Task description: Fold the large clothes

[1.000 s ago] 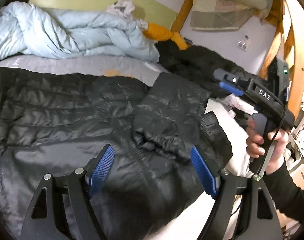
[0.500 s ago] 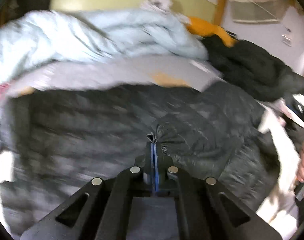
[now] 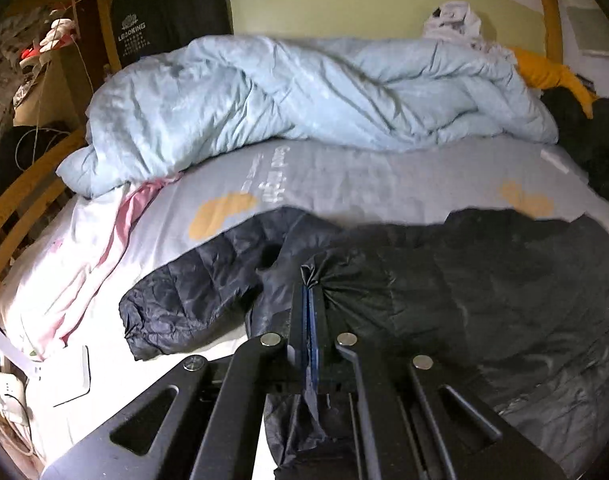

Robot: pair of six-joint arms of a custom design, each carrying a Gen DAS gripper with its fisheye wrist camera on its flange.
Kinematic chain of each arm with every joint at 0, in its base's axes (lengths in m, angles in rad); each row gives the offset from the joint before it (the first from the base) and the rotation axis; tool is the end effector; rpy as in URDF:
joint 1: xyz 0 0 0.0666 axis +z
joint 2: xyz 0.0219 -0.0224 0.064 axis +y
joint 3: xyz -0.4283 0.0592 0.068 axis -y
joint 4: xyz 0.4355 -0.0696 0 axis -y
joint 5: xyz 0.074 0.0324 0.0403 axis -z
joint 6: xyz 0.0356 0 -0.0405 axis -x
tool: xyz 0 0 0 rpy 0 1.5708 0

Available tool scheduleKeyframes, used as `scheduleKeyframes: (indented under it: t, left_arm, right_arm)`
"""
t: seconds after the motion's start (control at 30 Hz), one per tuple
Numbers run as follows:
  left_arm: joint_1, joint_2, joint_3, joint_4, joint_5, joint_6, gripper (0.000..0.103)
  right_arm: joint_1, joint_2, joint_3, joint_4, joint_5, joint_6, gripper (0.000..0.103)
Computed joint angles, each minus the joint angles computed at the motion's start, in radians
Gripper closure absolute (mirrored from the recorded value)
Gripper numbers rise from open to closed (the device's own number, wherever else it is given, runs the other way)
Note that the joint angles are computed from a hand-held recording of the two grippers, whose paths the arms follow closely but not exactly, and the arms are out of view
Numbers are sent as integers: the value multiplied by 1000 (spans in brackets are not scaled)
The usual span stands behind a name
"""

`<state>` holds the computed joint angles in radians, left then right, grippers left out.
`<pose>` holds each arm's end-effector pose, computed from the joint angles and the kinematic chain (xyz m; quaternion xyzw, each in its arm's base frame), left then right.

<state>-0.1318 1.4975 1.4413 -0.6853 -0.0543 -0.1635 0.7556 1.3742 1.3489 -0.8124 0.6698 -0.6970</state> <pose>0.5690 -0.0739 0.4641 0.1238 0.9066 0.0312 0.4023 0.3854 0.3322 0.4771 0.0919 0.8848 -0.0046 0.4568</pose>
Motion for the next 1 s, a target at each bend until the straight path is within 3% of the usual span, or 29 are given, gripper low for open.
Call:
scheduleKeyframes:
  t: [0.03, 0.07, 0.1, 0.13, 0.23, 0.3, 0.37, 0.53, 0.6, 0.73, 0.8, 0.87, 0.93, 1.0]
  left_arm:
    - [-3, 7, 0, -6, -28, -5, 103]
    - [-8, 12, -3, -14, -59, -4, 102]
    - [-14, 18, -4, -25, -82, 4, 102]
    - [-17, 28, -4, -36, -97, 11, 102]
    - [-19, 21, -45, -20, -130, -8, 102]
    - [-18, 8, -82, 17, -160, -32, 102]
    - [-12, 5, -102, 36, -164, -29, 102]
    - [6, 22, -114, 54, -134, 31, 102]
    - [7, 35, -115, 54, -131, 45, 102]
    - [-3, 47, -118, 58, -144, 32, 102]
    - [-9, 47, -124, 70, -155, 25, 102]
    - [-14, 49, -127, 79, -159, 17, 102]
    - [-14, 46, -131, 89, -152, 18, 102]
    - [-11, 39, -135, 101, -138, 20, 102]
  right_arm:
    - [-31, -19, -34, 78, -164, -30, 31]
    - [-54, -26, -54, 122, -276, -62, 46]
    - [-73, -20, -60, 135, -360, -96, 55]
    - [-83, 3, -45, 103, -385, -103, 57]
    - [-77, 72, 35, -57, -229, -49, 57]
    - [-76, 83, 58, -72, -90, -3, 57]
    - [-90, 84, 70, -67, -36, 24, 57]
    - [-181, 164, 164, -194, -100, 12, 57]
    - [-211, 196, 185, -190, -158, 39, 57]
    - [-253, 247, 195, -152, -348, 72, 57]
    - [-255, 263, 200, -136, -395, 85, 57]
    - [-252, 290, 224, -159, -403, 105, 57]
    - [-242, 322, 257, -212, -344, 104, 58]
    - [-248, 342, 276, -257, -332, 55, 90]
